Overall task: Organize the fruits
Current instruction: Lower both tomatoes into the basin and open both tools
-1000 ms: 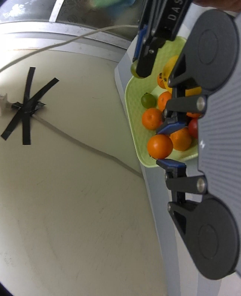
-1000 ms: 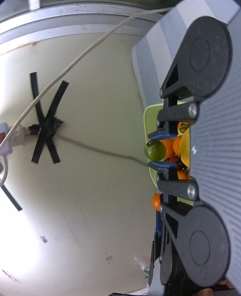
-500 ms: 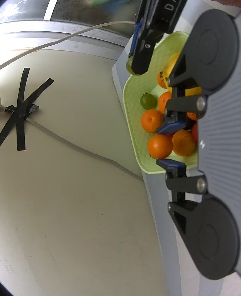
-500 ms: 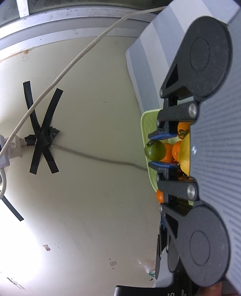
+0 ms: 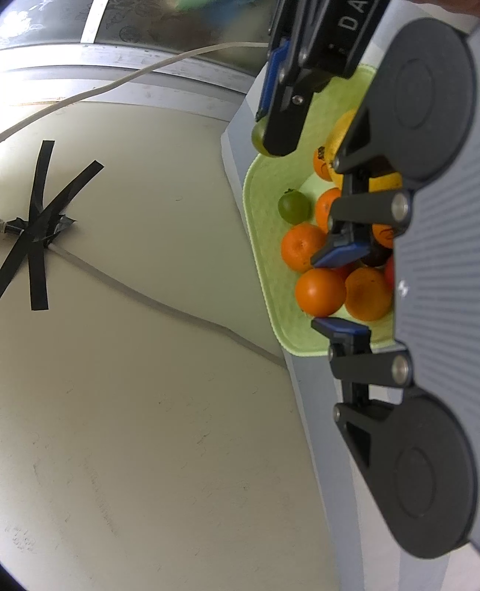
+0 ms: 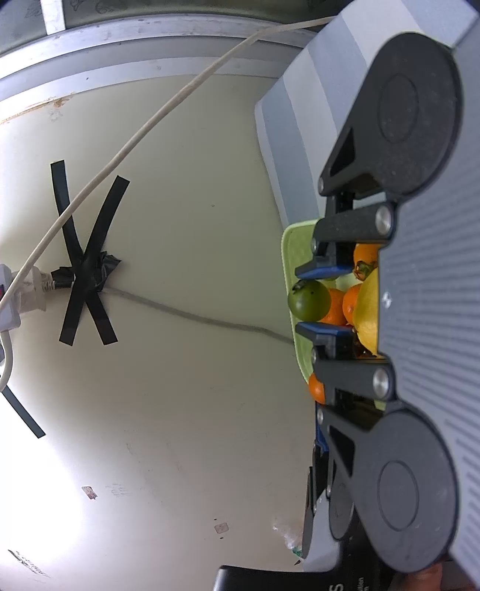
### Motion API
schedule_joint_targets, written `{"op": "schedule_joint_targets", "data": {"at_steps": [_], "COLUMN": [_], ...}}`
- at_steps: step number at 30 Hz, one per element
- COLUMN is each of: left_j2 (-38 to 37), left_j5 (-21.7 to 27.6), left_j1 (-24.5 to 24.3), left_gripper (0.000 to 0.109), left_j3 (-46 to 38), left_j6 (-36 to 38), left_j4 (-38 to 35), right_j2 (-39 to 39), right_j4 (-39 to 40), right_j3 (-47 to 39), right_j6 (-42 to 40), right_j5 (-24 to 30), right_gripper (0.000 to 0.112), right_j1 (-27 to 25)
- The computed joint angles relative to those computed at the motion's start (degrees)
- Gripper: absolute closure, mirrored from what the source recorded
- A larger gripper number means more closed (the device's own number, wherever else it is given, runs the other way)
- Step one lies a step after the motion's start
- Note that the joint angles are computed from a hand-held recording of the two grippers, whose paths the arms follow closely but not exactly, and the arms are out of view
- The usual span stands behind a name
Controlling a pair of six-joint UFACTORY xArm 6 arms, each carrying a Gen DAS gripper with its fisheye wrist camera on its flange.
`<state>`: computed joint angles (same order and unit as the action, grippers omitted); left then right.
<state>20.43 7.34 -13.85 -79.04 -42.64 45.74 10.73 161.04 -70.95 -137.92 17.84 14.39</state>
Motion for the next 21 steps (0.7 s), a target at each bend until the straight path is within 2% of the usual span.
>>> {"op": "schedule_joint_targets", "data": {"at_steps": [5, 7, 12, 15, 16, 18, 21], "left_j2": [0.7, 0.9, 1.3, 1.6, 1.7, 1.6, 1.2], "left_j5": [0.6, 0.7, 0.9, 2.2, 2.4, 2.7, 3.2], "left_j1": [-0.2, -0.3, -0.7, -0.8, -0.8, -0.7, -0.5], "left_gripper": [0.078, 0.071, 0.068, 0.057, 0.056, 0.056, 0.049], "left_j3": [-1.1, -1.4, -2.1, -2.7, -2.9, -2.9, -2.8], "left_j6": [-1.1, -1.4, -2.0, -4.1, -4.8, -4.5, -6.7], "left_j4": [1.3, 1.6, 2.6, 4.5, 5.0, 4.5, 6.7], "right_j2": [0.7, 0.7, 0.6, 0.6, 0.6, 0.4, -0.2], "right_j4": [0.7, 1.7, 3.1, 3.0, 3.8, 4.6, 5.6], "right_j3": [-0.9, -1.0, -0.8, -0.6, -0.6, -0.4, 0.5], "right_j6": [-1.0, -2.4, -4.4, -4.6, -5.3, -6.0, -6.9], "right_j5": [-0.8, -0.9, -0.5, -0.3, -0.3, -0.2, 0.8], "right_gripper": [0.083, 0.083, 0.083, 0.083, 0.082, 0.076, 0.066], "right_j1": [0.2, 0.2, 0.4, 0.5, 0.4, 0.3, 0.1]}}
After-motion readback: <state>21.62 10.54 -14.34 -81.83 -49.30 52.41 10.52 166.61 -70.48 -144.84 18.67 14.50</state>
